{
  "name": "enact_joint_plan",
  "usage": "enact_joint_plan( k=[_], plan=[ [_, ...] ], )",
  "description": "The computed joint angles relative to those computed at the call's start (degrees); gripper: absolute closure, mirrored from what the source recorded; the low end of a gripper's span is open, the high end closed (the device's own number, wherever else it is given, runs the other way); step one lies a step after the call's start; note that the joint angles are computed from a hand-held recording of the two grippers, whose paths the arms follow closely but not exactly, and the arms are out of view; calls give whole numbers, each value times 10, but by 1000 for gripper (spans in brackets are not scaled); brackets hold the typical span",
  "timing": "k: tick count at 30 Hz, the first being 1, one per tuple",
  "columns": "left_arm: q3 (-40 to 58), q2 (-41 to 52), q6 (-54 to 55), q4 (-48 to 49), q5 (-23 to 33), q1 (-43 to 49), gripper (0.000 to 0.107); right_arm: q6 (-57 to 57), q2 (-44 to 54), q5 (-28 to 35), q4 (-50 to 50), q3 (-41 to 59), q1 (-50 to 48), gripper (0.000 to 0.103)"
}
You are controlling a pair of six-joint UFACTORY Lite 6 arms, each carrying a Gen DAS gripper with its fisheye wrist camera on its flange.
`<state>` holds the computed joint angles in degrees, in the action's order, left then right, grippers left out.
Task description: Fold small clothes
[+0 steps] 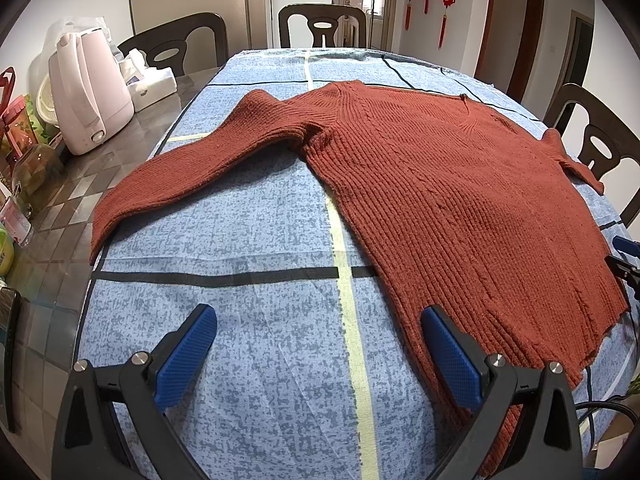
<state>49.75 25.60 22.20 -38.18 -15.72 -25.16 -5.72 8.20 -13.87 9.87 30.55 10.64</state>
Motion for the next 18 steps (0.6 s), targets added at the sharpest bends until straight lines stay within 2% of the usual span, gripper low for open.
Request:
enact_joint_plan(
  k=[14,18],
  plan=[
    [-6,-4,-10,13,-2,4,4,-13,9,13,20,16,7,5],
    [-7,-4,-9,11,-3,3,4,5,8,18,-5,15,-2,5]
  ],
)
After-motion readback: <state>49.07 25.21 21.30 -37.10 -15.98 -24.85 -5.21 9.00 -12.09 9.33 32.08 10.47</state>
